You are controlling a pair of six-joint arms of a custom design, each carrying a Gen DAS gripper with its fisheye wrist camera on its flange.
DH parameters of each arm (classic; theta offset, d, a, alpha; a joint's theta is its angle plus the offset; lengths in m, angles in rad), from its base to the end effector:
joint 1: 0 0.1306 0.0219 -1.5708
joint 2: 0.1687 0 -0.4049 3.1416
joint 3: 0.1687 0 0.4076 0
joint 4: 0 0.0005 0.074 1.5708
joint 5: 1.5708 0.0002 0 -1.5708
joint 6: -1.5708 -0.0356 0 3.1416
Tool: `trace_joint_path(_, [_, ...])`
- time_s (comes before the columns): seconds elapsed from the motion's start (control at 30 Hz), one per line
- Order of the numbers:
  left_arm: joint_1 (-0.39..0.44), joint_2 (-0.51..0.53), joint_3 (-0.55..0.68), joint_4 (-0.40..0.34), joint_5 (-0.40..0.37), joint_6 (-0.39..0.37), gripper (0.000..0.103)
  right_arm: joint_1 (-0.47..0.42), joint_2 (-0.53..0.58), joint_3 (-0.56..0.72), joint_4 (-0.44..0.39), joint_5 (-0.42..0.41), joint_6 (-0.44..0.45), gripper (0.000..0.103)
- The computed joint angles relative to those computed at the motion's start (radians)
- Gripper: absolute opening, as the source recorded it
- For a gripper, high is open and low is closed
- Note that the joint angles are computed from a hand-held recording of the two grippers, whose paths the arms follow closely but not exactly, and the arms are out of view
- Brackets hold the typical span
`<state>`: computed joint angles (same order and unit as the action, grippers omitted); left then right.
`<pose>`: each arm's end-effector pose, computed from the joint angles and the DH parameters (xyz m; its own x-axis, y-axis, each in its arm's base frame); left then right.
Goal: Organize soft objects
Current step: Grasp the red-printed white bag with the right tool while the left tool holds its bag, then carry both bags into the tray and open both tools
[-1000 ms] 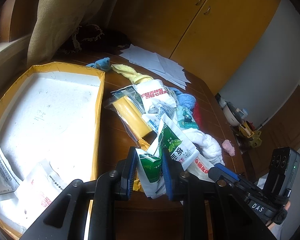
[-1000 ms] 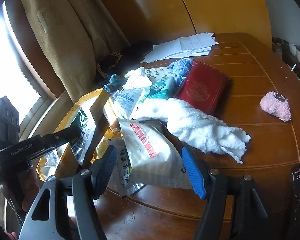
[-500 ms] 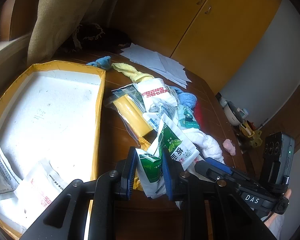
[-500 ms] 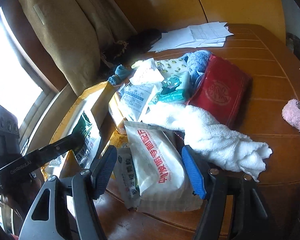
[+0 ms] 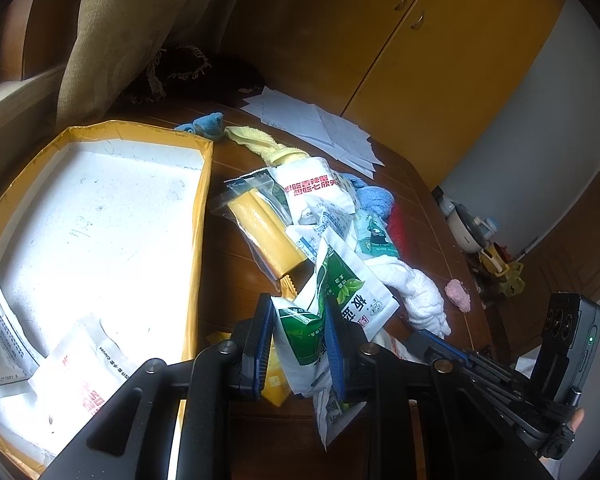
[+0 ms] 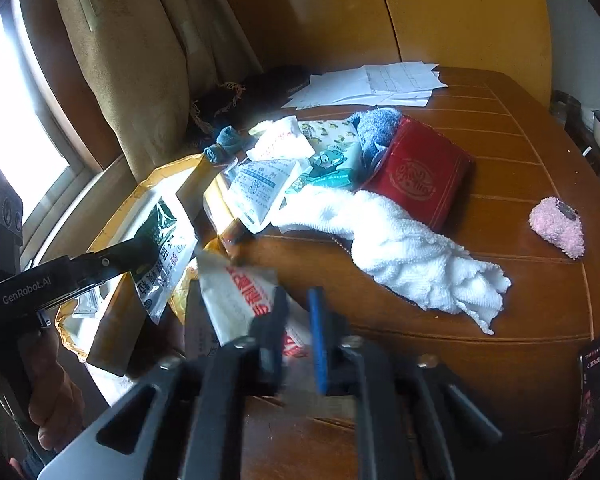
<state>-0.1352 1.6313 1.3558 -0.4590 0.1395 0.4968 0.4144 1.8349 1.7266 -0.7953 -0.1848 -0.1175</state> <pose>0.5810 -0.0845 0.3407 -0.6962 -0.3816 -0.6080 -0.1093 0.8935 -0.4357 0.6056 0.2730 0.3684 -0.7727 -0.2140 -0.5976 -0.4121 0.8852 0.2159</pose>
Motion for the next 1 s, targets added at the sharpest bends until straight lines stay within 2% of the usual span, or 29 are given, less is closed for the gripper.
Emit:
trace_joint_path(0.27, [-0.003,0.0,0.003,-0.006,-0.003,-0.005,0.025,0.005,0.008,0.011,-0.019,-0.021,0.025,0.008])
trace_joint_path(0.3, [-0.003,0.002,0.005,-0.007,-0.005,-0.005,0.025,0.007,0.009,0.011,-0.021,-0.024,0.027,0.01])
trace_joint_path(0.33, [-0.003,0.003,0.006,-0.008,-0.004,-0.003,0.025,0.008,0.014,0.017,-0.033,-0.034,0.037,0.02])
trace_joint_path(0.4, [-0.003,0.005,0.008,-0.009,-0.005,-0.004,0.025,0.01,0.02,0.015,-0.043,-0.044,0.041,0.028])
trace_joint_path(0.5, [-0.003,0.008,0.012,-0.014,-0.003,-0.007,0.025,0.007,0.024,0.012,-0.044,-0.062,0.035,0.029])
trace_joint_path(0.57, [-0.005,0.01,0.015,-0.015,-0.005,-0.01,0.025,0.009,0.023,0.013,-0.047,-0.059,0.045,0.025])
trace_joint_path(0.6, [-0.005,0.01,0.016,-0.015,-0.003,-0.009,0.025,0.011,0.021,0.012,-0.048,-0.061,0.054,0.018])
trace_joint_path(0.73, [-0.007,0.008,0.013,-0.014,-0.005,-0.01,0.025,0.025,0.006,-0.001,-0.041,-0.02,0.069,0.005])
trace_joint_path(0.83, [-0.006,0.007,0.012,-0.014,-0.004,-0.009,0.025,0.028,-0.013,-0.023,-0.012,0.002,0.06,0.003])
trace_joint_path(1.0, [-0.007,0.005,0.009,-0.011,-0.005,-0.008,0.025,0.014,-0.051,-0.062,0.054,-0.02,0.023,0.003])
